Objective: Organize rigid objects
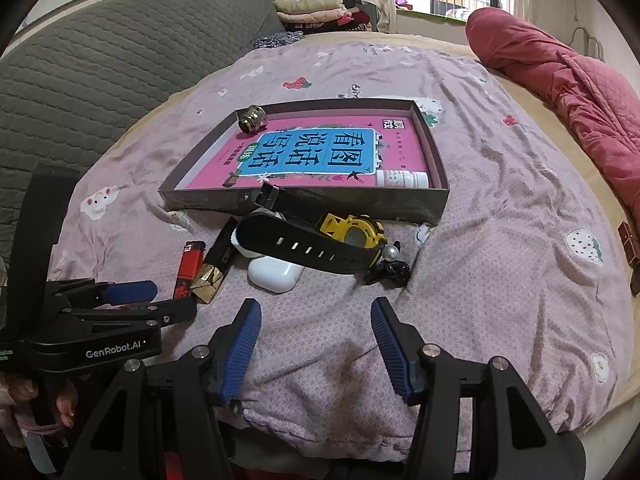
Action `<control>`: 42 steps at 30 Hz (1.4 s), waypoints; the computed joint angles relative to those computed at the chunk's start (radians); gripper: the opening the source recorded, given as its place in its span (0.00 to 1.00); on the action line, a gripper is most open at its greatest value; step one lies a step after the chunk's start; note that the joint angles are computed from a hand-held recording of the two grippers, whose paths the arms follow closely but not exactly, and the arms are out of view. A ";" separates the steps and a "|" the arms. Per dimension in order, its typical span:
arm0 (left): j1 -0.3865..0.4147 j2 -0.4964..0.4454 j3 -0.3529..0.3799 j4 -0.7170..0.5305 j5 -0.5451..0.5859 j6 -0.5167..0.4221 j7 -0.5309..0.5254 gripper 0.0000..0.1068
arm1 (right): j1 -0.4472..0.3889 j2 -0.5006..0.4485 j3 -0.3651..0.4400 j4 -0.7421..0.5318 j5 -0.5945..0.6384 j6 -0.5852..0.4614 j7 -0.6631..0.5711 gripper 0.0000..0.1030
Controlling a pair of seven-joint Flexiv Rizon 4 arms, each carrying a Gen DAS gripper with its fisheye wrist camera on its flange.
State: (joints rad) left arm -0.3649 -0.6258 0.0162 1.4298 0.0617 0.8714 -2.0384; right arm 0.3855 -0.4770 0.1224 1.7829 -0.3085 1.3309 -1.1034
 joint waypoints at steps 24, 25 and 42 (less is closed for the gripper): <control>0.009 -0.055 0.022 -0.060 0.022 0.016 -0.024 0.38 | -0.004 -0.042 -0.056 -0.020 -0.036 0.016 0.075 0.55; 0.010 -0.057 0.022 -0.063 0.019 0.016 -0.024 0.38 | -0.006 -0.046 -0.057 -0.023 -0.037 0.017 0.075 0.55; 0.005 -0.110 0.042 -0.143 0.042 0.024 -0.021 0.37 | -0.013 -0.108 -0.087 -0.073 -0.094 0.003 0.027 0.55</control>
